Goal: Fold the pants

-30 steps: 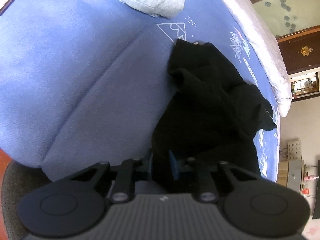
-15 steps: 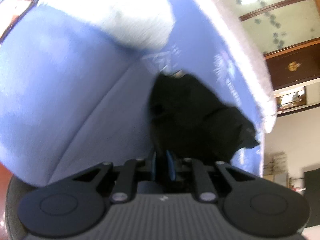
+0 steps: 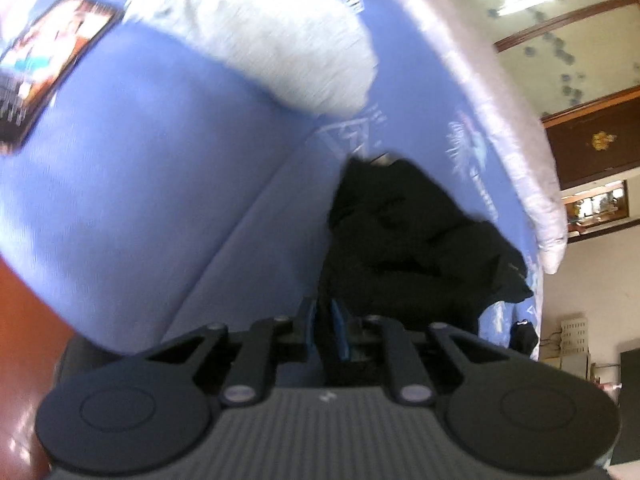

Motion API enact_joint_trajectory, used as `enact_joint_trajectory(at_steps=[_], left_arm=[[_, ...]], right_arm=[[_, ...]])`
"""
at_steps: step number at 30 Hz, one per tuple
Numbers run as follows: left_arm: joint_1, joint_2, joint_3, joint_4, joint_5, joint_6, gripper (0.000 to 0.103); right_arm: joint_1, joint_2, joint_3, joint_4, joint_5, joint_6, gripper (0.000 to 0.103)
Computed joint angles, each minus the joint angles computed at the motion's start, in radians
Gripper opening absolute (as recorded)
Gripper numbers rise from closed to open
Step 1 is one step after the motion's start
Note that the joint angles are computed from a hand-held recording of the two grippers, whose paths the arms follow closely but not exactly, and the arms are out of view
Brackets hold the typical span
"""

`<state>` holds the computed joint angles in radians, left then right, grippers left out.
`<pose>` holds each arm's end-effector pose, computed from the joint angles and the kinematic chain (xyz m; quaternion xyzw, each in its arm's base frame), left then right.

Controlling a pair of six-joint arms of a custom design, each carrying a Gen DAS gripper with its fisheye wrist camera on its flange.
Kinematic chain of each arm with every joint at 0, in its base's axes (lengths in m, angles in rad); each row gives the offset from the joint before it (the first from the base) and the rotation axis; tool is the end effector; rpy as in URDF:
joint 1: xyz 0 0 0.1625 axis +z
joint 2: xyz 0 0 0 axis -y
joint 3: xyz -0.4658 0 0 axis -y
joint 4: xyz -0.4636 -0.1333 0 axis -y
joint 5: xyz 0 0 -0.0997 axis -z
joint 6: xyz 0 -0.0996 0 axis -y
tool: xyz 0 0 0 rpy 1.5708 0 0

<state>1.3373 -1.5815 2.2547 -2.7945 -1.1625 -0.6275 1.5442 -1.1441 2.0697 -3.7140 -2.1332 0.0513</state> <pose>0.0547 -0.5169 0.3135 -0.2385 0.9134 -0.3233 0.0662 0.0646 -0.5870 0.2805 -0.1893 -0.7813 0.5522 0.2208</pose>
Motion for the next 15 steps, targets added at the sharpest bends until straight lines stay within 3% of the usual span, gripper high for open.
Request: enact_joint_trajectory(at_steps=[1,3,4,8,12,15], left_arm=[[0.004,0.004,0.006,-0.010,-0.001,-0.017,0.017],[0.010,0.011,0.014,-0.028,-0.004,-0.039,0.042],[0.011,0.013,0.021,-0.049,-0.006,-0.039,0.052],[0.009,0.022,0.026,-0.069,-0.006,-0.017,0.054],[0.017,0.044,0.019,-0.072,-0.009,-0.027,0.061],[0.022,0.061,0.012,-0.052,-0.003,-0.042,0.076]], right_arm=[[0.012,0.039,-0.028,0.025,-0.017,-0.057,0.018],[0.034,0.117,-0.097,0.056,-0.047,-0.162,0.051],[0.035,0.146,-0.125,0.068,-0.025,-0.204,0.056],[0.032,0.245,-0.264,0.130,0.044,-0.323,0.056],[0.000,0.311,-0.384,0.223,0.091,-0.295,0.057],[-0.006,0.358,-0.450,0.273,0.039,-0.290,0.060]])
